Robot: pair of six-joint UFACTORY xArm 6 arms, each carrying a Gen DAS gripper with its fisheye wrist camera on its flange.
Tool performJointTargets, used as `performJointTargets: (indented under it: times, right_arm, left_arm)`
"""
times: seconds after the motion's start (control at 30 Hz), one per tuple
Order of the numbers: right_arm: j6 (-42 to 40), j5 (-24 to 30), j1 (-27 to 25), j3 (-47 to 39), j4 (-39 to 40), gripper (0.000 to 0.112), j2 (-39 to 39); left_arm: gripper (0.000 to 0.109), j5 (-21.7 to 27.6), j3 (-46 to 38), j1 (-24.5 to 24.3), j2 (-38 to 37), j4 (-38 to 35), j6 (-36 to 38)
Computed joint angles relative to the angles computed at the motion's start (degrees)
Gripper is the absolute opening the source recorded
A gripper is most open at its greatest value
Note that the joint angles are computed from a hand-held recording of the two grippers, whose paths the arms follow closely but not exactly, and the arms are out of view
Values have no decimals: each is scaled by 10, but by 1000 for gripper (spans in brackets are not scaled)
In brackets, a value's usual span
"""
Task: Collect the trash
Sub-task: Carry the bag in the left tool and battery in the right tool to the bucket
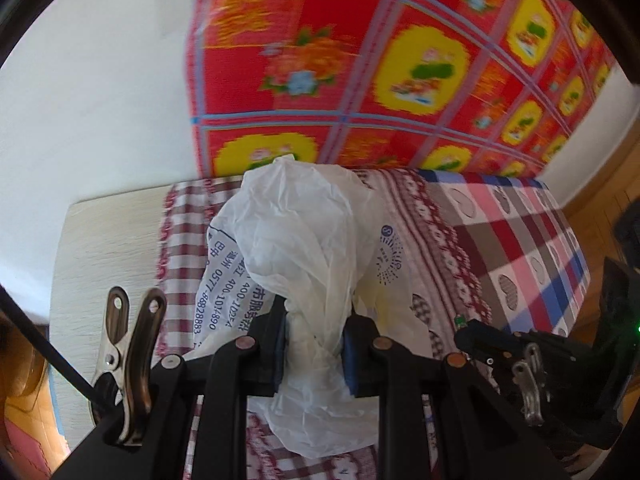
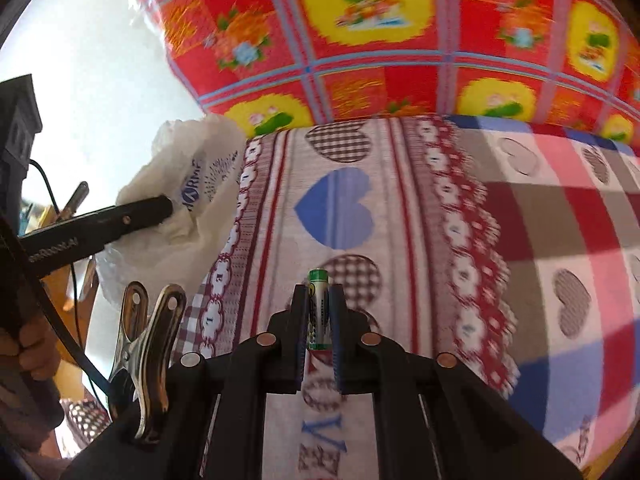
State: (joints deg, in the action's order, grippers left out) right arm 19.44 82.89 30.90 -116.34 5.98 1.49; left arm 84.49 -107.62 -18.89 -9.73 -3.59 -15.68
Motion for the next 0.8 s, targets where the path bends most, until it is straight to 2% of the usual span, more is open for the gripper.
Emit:
performJointTargets:
  times: [0.17, 0.47, 0.63, 0.8]
  right_arm:
    - [32, 16, -8, 15, -23, 11, -40]
    - [46, -4, -58, 107, -35, 11, -132]
    - [41, -9, -98, 145, -31, 11, -181]
    - [13, 4, -163, 168, -9, 11, -223]
  left_arm:
    - [23, 5, -25, -42, 16, 8, -12]
    - [23, 34, -97, -132, 59, 42, -55]
    - [23, 56, -157, -192, 97, 70, -81]
    - [23, 80, -225, -246, 144, 89, -103]
